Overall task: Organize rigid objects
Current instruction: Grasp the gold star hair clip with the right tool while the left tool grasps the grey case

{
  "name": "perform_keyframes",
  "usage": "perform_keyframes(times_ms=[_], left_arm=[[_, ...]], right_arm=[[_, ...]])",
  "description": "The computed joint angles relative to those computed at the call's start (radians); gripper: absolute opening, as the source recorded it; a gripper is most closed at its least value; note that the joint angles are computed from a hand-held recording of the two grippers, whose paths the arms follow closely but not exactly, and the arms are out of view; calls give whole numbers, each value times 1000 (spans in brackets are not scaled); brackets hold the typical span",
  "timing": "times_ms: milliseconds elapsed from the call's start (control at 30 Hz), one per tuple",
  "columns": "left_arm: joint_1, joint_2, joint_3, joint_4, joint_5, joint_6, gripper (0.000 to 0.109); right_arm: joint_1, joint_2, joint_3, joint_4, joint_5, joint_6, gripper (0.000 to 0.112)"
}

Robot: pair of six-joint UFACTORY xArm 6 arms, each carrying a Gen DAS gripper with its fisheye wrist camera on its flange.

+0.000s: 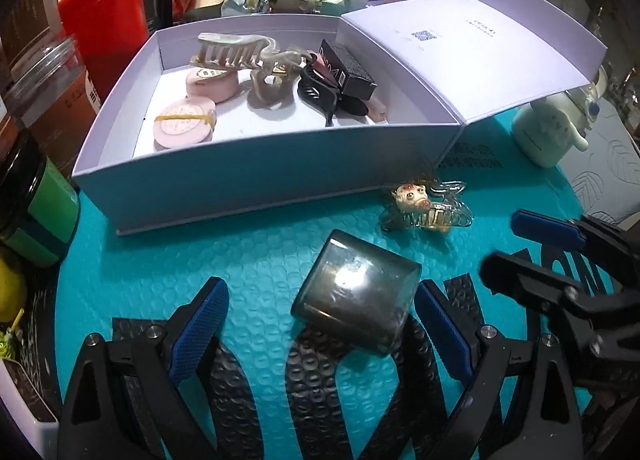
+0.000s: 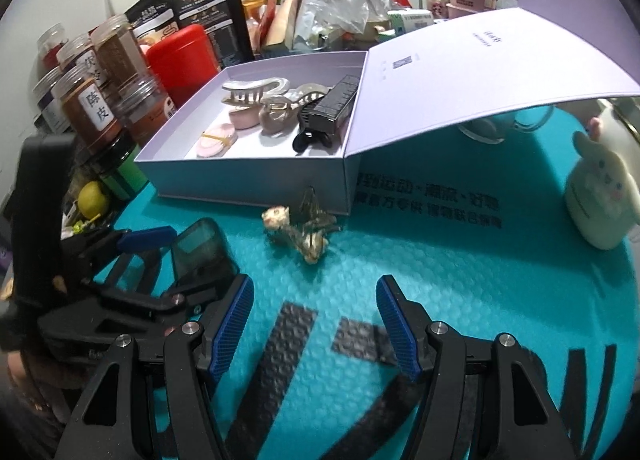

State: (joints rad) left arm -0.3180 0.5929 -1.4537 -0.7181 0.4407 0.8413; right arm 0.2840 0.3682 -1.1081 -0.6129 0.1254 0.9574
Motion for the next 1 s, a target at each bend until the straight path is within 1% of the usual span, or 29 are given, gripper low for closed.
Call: perform_keyframes(times_ms=[33, 67, 100, 133, 200, 267, 367, 467, 533, 700, 767, 833, 900, 967, 1000], left_arm=[[1, 1, 1, -8, -10, 8, 92], [3, -1, 5, -28, -17, 30, 79], [9, -7, 9, -58, -16, 60, 70], [20, -10, 4, -87, 11, 79, 66], [41, -9, -8, -105, 52, 70, 51], [47, -10, -5, -96, 42, 71, 43], [56, -3, -13, -104, 41, 75, 42], [64, 5, -24, -127, 45, 85, 42], [72, 13, -37, -145, 64, 93, 42], [89, 12, -43, -152, 96, 90, 42], [96, 7, -38, -142, 110, 77, 42], [103, -4, -27, -142, 126, 65, 42], [113, -15, -18, -139, 156, 57, 42], [124, -31, -2, -178, 179, 88, 42], [127, -44, 15, -193, 173, 104, 42]], right_arm=[[2, 14, -13, 66, -4, -61, 64], [4, 24, -23, 104, -3, -96, 64], [5, 34, -35, 140, -1, -130, 64], [8, 47, -51, 182, 2, -172, 64], [10, 72, -83, 222, 10, -219, 64], [15, 97, -118, 253, 26, -257, 64], [22, 129, -159, 313, 37, -325, 64], [26, 157, -199, 316, 56, -329, 64], [26, 171, -216, 309, 63, -323, 64], [21, 188, -235, 233, 76, -260, 64], [20, 191, -239, 191, 83, -226, 54], [18, 190, -236, 149, 78, -194, 54], [19, 189, -230, 137, 71, -187, 54], [24, 183, -220, 125, 69, -184, 54], [26, 178, -214, 116, 68, -181, 54]])
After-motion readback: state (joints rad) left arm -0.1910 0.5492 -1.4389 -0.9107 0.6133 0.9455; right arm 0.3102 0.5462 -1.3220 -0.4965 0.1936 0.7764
